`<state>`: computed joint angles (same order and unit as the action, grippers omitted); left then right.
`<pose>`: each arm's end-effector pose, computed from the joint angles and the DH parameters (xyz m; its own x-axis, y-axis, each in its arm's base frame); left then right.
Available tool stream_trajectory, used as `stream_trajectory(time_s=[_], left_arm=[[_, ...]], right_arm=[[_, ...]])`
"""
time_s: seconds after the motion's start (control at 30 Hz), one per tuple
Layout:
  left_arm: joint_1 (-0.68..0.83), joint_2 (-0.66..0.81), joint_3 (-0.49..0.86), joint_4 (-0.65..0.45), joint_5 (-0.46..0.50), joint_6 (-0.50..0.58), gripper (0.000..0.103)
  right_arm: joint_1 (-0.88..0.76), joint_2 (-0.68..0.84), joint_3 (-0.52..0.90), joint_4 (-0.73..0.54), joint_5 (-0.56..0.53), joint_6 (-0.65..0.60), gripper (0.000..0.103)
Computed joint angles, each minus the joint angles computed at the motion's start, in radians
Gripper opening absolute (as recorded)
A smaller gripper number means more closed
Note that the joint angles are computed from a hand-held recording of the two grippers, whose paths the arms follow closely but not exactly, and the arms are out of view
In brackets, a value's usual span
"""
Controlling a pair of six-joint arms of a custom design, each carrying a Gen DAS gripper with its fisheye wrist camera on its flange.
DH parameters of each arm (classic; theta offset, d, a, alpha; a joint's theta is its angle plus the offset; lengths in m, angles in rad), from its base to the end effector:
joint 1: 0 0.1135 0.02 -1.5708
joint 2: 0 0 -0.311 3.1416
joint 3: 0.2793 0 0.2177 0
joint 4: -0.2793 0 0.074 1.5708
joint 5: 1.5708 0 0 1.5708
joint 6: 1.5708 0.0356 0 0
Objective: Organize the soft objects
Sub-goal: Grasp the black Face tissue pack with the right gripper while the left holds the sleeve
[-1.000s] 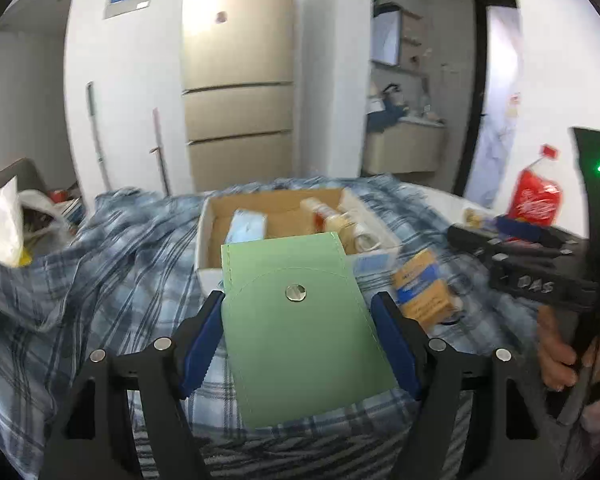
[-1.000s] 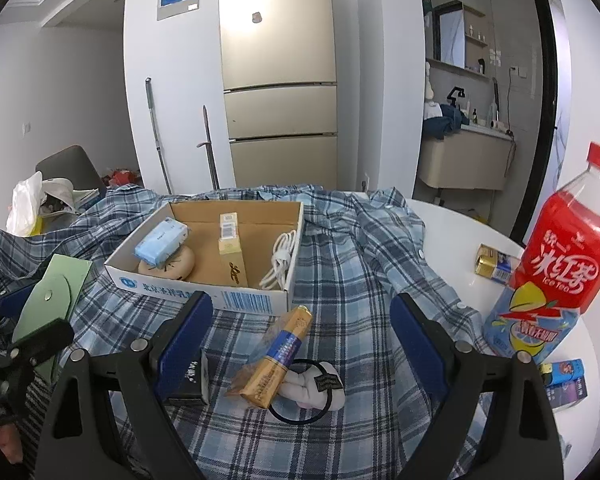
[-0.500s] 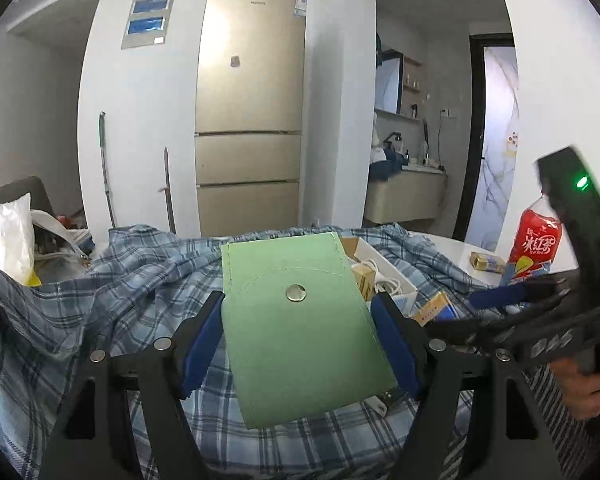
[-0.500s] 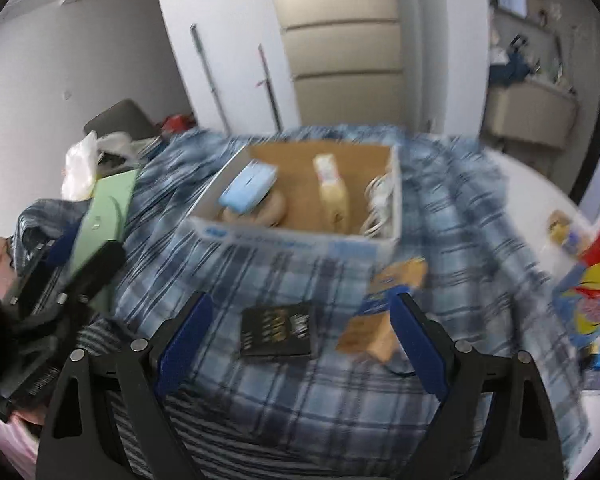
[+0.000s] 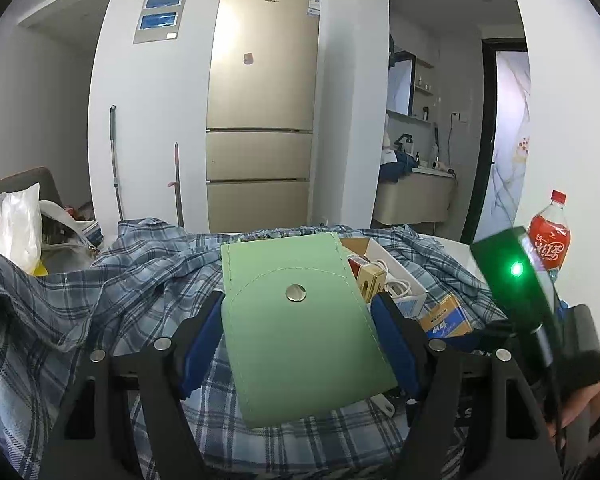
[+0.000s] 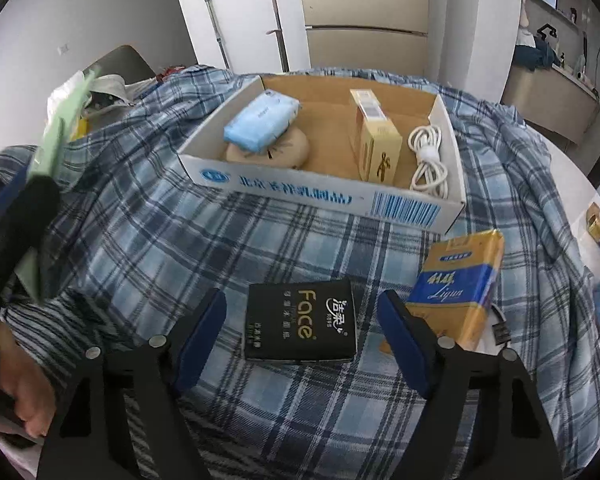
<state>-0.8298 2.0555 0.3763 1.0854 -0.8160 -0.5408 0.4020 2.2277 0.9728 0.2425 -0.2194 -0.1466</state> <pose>0.2105 -0.1916 0.1191 -0.3742 -0.1135 -0.9204 -0.1104 0.9909 -0.0773 0.3555 0.1596 0.0873 -0.7008 -0.4529 -0.5511 -0.5968 0.7955 0.1052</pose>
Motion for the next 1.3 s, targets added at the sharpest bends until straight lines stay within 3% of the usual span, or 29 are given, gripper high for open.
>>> stream_trajectory(time_s=[0.2, 0.57, 0.83, 1.23, 1.3], left_arm=[[0.007, -0.003, 0.014, -0.032, 0.008, -0.007, 0.076], [0.026, -0.005, 0.005, -0.032, 0.027, -0.030, 0.076], [0.029, -0.005, 0.007, -0.037, 0.032, -0.033, 0.076], [0.030, -0.001, 0.006, -0.031, 0.031, -0.033, 0.076], [0.029, 0.004, -0.011, 0.013, 0.042, -0.019, 0.076]], right_arm=[[0.008, 0.026, -0.026, 0.061, 0.019, -0.005, 0.062], [0.020, 0.035, -0.044, 0.095, 0.015, -0.031, 0.062], [0.044, 0.053, -0.026, 0.068, 0.054, -0.048, 0.068], [0.022, 0.019, -0.088, 0.153, 0.033, -0.037, 0.062], [0.024, 0.015, -0.096, 0.174, 0.029, -0.030, 0.062]])
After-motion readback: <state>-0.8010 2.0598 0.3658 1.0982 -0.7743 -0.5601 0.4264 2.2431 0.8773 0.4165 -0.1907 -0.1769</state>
